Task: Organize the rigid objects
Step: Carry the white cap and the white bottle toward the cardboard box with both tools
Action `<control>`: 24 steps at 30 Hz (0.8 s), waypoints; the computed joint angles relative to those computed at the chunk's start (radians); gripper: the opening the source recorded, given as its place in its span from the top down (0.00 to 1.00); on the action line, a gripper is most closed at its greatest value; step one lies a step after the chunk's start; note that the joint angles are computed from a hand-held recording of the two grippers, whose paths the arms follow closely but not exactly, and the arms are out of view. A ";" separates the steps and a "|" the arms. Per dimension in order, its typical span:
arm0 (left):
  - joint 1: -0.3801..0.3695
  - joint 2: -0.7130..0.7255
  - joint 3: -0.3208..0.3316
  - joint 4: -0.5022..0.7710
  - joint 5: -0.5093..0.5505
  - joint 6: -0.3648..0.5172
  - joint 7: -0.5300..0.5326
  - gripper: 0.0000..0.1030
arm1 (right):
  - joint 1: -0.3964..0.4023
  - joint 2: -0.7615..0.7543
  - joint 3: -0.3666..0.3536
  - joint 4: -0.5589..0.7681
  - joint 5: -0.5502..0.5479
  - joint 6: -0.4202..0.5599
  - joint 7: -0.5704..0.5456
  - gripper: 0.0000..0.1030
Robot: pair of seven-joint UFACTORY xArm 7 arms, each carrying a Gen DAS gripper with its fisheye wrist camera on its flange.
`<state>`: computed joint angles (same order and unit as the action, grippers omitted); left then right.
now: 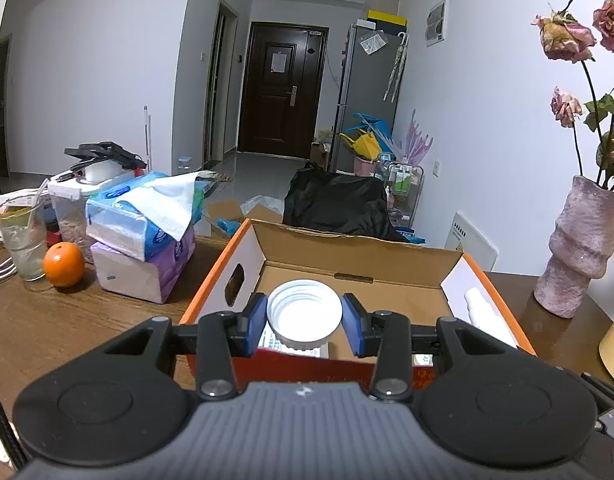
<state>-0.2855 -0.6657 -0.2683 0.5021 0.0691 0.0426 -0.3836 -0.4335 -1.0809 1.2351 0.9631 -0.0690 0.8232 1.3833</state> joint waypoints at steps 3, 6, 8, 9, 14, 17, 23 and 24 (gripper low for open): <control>0.026 0.038 -0.025 0.026 0.007 -0.011 -0.012 0.60 | -0.016 0.004 0.001 -0.001 -0.002 -0.016 -0.003 0.74; 0.058 0.077 -0.056 0.056 0.020 -0.020 -0.028 0.60 | -0.032 0.009 0.003 -0.003 -0.004 -0.031 -0.004 0.74; 0.080 0.103 -0.075 0.073 0.031 -0.030 -0.040 0.60 | -0.040 0.013 0.002 -0.005 -0.007 -0.041 -0.005 0.74; 0.079 0.104 -0.075 0.073 0.034 -0.030 -0.042 0.60 | -0.044 0.015 0.001 -0.008 -0.009 -0.047 -0.005 0.74; 0.149 0.155 -0.132 0.108 0.069 -0.056 -0.073 0.60 | -0.062 0.026 0.000 -0.013 -0.019 -0.064 -0.005 0.74; 0.197 0.181 -0.170 0.127 0.093 -0.068 -0.092 0.60 | -0.069 0.032 -0.003 -0.019 -0.027 -0.074 -0.004 0.74; 0.285 0.232 -0.233 0.163 0.131 -0.092 -0.129 0.60 | -0.086 0.052 -0.003 -0.025 -0.047 -0.097 -0.002 0.74; 0.294 0.244 -0.239 0.171 0.136 -0.093 -0.131 0.60 | -0.090 0.055 -0.003 -0.027 -0.051 -0.101 -0.002 0.74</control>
